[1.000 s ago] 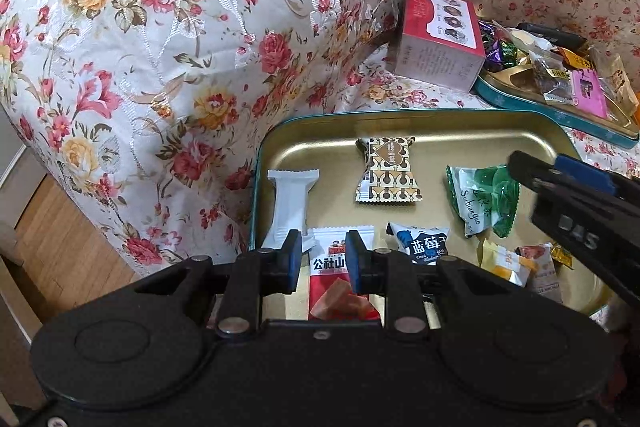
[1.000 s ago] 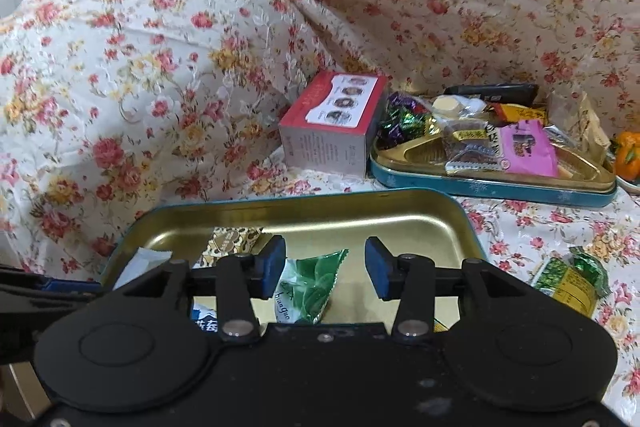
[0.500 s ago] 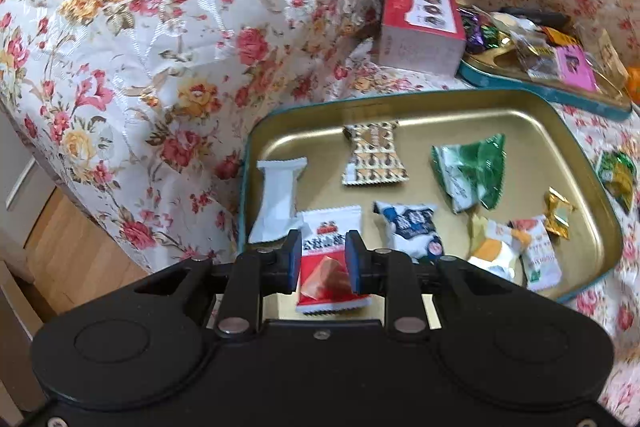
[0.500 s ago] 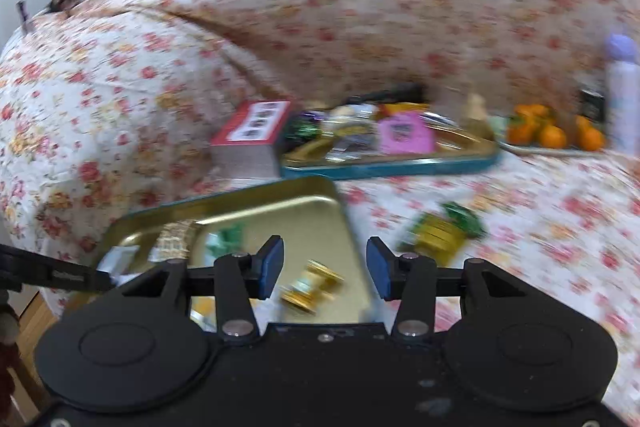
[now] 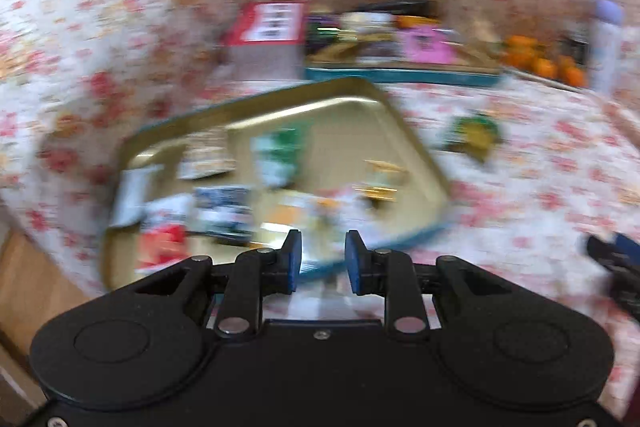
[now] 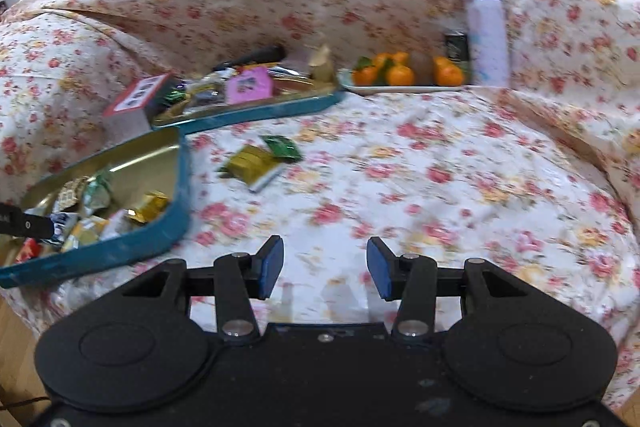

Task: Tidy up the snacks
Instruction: 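Move both grippers away from the tin tray toward the remaining snacks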

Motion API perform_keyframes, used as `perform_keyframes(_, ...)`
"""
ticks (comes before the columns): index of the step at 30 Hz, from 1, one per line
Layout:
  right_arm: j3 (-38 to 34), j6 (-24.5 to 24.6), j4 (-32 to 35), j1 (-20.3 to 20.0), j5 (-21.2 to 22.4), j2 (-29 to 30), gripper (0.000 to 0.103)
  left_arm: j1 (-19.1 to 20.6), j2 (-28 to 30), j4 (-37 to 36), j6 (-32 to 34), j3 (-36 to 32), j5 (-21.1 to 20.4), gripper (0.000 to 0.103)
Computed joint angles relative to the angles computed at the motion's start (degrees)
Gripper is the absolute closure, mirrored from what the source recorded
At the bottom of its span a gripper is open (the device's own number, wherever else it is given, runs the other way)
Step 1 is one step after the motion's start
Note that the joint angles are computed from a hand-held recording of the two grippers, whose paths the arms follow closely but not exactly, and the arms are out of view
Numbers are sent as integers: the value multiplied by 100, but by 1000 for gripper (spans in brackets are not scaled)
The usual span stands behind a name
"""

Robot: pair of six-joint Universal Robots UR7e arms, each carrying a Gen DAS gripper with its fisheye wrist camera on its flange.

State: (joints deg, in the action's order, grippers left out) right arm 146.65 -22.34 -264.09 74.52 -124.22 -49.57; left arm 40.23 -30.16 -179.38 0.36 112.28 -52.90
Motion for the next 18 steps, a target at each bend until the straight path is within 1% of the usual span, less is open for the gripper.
perform_keyframes(2, 127, -46, -158, -192, 165, -51, 55, -195, 71, -31, 80, 34, -232, 69)
perform_keyframes(5, 289, -100, -270, -551, 558, -220, 55, -446, 276, -172, 224, -41, -362, 69)
perform_keyframes(8, 329, -115, -142, -841, 941, -473, 55, -583, 522, -128, 36, -259, -443, 69)
perform_keyframes(10, 303, -112, 59, -1011, 1203, -682, 55, -613, 688, -7, -163, -458, -488, 69)
perform_keyframes(14, 106, -132, 715, -1222, 1553, -1108, 55, -637, 1019, 96, -454, -872, -447, 69)
perform_keyframes(16, -14, -164, 974, -1305, 1752, -1257, 55, -584, 1137, 258, -784, -1127, -451, 69)
perform_keyframes(18, -179, -226, 1255, -1357, 1918, -1365, 55, -471, 1246, 623, -1248, -1474, -494, 69)
